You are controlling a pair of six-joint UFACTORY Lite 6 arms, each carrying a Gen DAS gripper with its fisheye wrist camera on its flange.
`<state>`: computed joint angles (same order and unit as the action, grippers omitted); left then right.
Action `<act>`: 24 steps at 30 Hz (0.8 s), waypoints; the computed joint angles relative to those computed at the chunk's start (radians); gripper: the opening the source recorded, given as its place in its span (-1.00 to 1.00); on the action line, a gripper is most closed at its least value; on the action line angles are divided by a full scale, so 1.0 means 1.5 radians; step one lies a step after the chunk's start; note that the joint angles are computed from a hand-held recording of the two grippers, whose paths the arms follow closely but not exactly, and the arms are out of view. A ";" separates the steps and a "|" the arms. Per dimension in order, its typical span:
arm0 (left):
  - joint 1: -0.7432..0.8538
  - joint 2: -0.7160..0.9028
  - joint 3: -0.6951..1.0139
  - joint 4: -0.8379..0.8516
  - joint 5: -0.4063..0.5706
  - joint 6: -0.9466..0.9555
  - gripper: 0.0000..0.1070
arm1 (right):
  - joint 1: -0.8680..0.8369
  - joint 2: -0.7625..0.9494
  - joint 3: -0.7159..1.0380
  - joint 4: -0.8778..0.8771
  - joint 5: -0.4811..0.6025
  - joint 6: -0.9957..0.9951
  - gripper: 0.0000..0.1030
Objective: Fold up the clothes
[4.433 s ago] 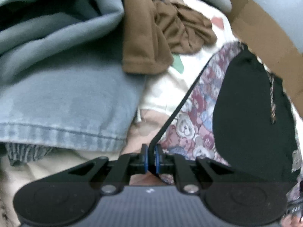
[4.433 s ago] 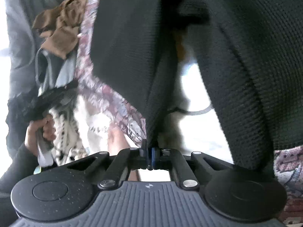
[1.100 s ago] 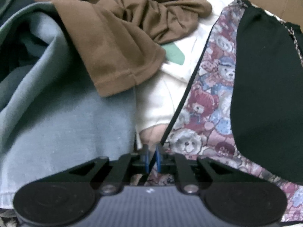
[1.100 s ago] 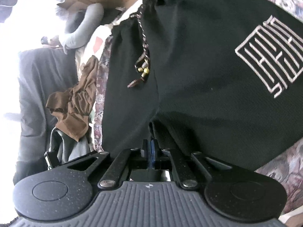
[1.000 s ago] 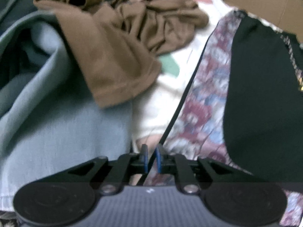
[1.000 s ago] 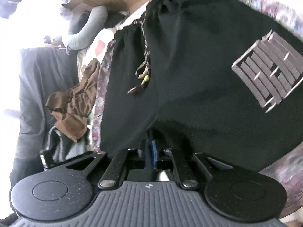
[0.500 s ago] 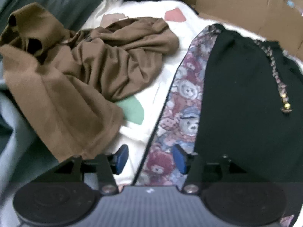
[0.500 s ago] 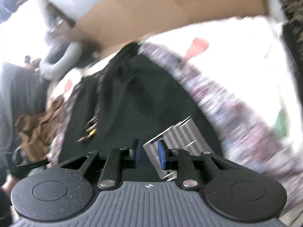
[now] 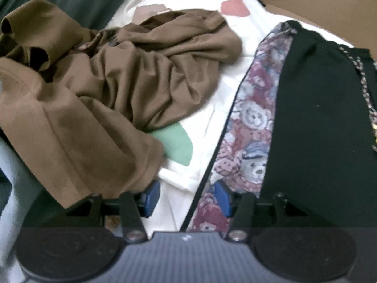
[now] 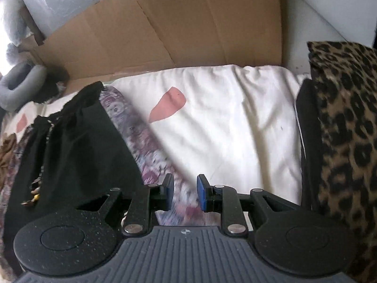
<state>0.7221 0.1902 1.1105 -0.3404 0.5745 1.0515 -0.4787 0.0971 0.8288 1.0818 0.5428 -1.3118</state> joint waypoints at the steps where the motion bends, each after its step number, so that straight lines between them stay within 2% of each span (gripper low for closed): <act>1: -0.002 0.003 0.002 0.001 -0.001 -0.011 0.02 | 0.012 0.015 0.013 0.000 -0.010 0.001 -0.57; 9: -0.006 0.004 -0.001 -0.012 0.000 -0.032 0.07 | 0.088 0.124 0.089 0.057 -0.092 -0.016 -0.56; 17: -0.022 0.006 0.010 -0.011 0.000 -0.052 0.07 | 0.132 0.154 0.104 0.105 -0.106 -0.045 -0.56; 24: -0.029 -0.001 -0.003 0.011 -0.011 -0.066 0.07 | 0.134 0.138 0.081 0.128 -0.088 -0.066 -0.56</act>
<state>0.6782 0.1893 1.1053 -0.3239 0.5575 0.9524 -0.2775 0.3034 0.9502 1.2737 0.4108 -1.4115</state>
